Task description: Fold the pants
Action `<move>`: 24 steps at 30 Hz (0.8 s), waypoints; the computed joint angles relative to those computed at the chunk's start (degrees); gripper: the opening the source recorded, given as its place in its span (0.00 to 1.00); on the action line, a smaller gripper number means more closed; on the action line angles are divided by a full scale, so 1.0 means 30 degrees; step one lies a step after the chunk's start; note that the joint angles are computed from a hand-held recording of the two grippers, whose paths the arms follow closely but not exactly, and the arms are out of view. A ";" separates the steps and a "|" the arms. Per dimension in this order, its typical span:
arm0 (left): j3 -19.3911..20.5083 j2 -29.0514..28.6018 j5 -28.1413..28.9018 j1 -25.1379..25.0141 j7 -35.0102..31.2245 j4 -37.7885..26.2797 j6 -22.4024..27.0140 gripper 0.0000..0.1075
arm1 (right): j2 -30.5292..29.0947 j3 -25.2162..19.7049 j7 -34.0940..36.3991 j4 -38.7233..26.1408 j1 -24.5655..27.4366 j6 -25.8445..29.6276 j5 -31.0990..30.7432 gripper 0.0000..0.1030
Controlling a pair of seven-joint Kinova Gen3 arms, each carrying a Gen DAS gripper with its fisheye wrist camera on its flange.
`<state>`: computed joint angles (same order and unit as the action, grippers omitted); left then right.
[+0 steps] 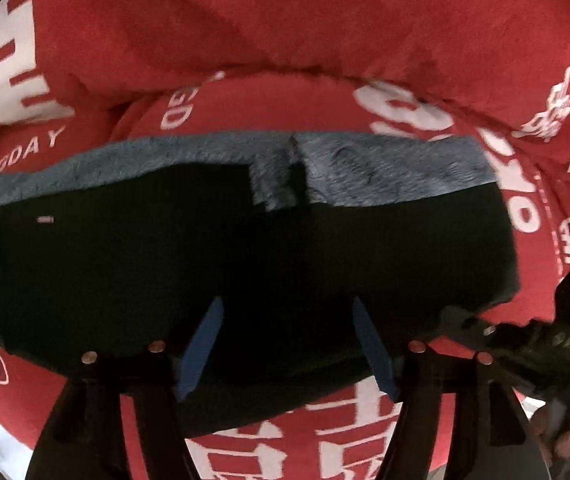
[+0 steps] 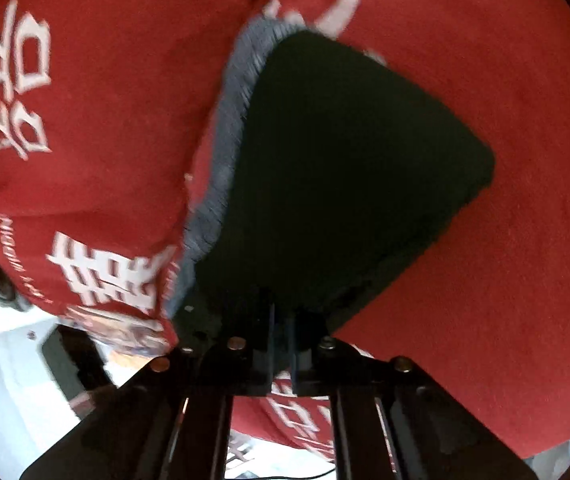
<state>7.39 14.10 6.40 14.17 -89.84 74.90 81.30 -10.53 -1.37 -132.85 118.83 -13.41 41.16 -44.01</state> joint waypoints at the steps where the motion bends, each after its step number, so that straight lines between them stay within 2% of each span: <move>1: -0.0076 0.0141 -0.0175 0.0038 0.0250 -0.0105 0.0147 0.64 | 0.0365 -0.0372 0.0154 -0.0022 0.0133 0.0004 0.0024 0.05; 2: -0.0151 0.0164 -0.0312 0.0041 0.0471 -0.0215 0.0190 0.64 | 0.0516 -0.0762 0.0315 -0.0264 0.0609 0.0318 0.0135 0.05; 4: -0.0238 -0.0075 -0.0554 0.0005 0.0658 -0.0341 -0.0030 0.64 | 0.0856 -0.0481 0.1563 -0.1226 0.0715 0.1720 0.0323 0.07; 8: -0.0109 0.0107 -0.0597 -0.0018 0.0608 -0.1623 0.0088 0.64 | 0.1306 0.2405 0.4670 -0.3509 -0.1506 0.4827 0.0471 0.16; 10: 0.0103 0.0684 -0.0026 -0.0040 0.0366 -0.2650 0.0412 0.76 | 0.1242 0.2751 0.5512 -0.4618 -0.1162 0.5541 0.1155 0.17; 11: 0.0178 0.0851 0.0201 0.0029 0.0311 -0.2922 0.0265 0.81 | 0.1153 0.2451 0.5467 -0.4934 -0.0517 0.5672 0.1678 0.17; 15: 0.0454 0.1933 -0.0098 0.1186 0.0405 -0.4199 -0.0205 0.81 | 0.2156 0.0847 0.3960 -0.6817 0.2518 0.6283 0.4458 0.16; 18: 0.0441 0.2720 -0.0519 0.2079 0.0802 -0.4408 -0.0664 0.81 | 0.3335 0.0860 0.4456 -0.7759 0.2951 0.5839 0.4985 0.16; 21: -0.0250 0.3450 -0.2151 0.3311 0.1793 -0.4131 -0.0501 0.81 | 0.4965 0.0410 0.5213 -0.8901 0.3057 0.6107 0.5874 0.16; 24: -0.0075 0.3470 -0.2534 0.3021 0.1190 -0.2918 -0.0548 0.82 | 0.5497 -0.0032 0.4929 -0.8003 0.3110 0.5541 0.6130 0.14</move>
